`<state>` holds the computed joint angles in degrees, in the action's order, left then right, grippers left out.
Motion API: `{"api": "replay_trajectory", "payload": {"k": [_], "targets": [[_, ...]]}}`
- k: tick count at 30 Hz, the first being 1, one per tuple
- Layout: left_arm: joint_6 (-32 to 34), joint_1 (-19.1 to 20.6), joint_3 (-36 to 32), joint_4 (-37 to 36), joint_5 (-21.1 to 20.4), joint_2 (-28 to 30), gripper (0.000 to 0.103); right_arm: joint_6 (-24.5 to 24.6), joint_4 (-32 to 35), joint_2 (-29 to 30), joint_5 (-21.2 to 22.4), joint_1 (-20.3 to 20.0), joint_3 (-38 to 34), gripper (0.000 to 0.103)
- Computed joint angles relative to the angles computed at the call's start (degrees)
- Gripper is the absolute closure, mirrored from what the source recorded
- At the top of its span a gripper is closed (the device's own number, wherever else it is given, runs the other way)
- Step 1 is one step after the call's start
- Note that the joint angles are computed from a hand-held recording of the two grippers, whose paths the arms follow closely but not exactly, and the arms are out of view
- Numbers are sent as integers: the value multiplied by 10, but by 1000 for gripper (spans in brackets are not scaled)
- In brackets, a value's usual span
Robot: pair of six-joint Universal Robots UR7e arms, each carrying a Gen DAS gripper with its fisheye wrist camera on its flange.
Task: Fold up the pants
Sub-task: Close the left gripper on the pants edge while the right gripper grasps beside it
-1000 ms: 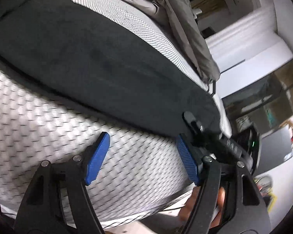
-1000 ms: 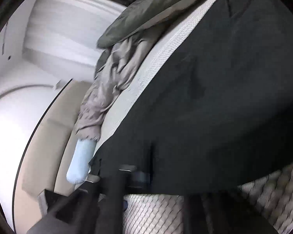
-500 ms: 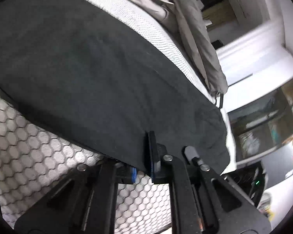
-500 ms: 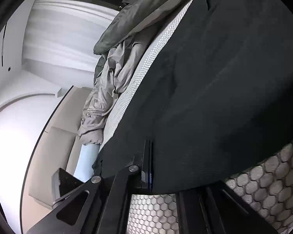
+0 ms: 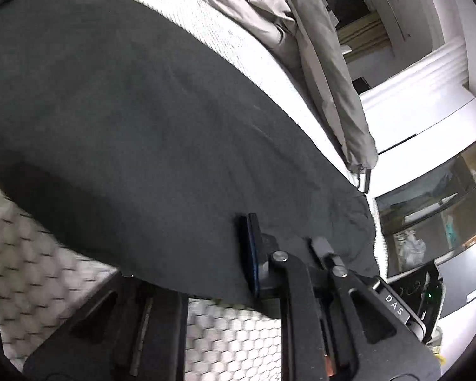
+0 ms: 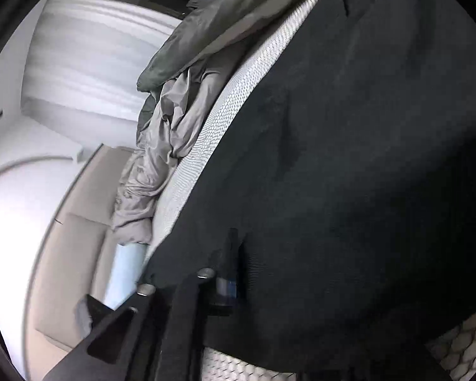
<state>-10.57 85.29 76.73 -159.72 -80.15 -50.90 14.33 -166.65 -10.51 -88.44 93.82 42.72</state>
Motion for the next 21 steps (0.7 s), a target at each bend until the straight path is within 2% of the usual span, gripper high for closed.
{"api": "replay_trajectory", "payload": {"k": [4, 8, 11, 13, 15, 16, 19, 21], "targets": [[-12, 15, -5, 25, -19, -17, 89, 22, -46, -48, 4, -17, 76, 95], [-3, 26, -22, 48, -34, -15, 89, 29, -61, -79, -2, -27, 118, 92], [8, 19, -24, 37, -8, -9, 89, 48, -70, -72, -6, -28, 105, 79], [17, 16, -23, 26, 7, -7, 91, 59, -68, -54, -23, -26, 72, 78], [26, 18, -27, 32, 7, -7, 93, 54, -58, -44, -46, -22, 50, 93], [27, 19, -28, 35, 4, -7, 93, 51, -60, -47, -46, -24, 54, 96], [34, 21, -33, 41, 2, -5, 93, 20, -92, -76, -48, -32, 110, 98], [38, 20, -35, 38, 5, -3, 93, 6, -94, -89, -30, -40, 128, 99]]}}
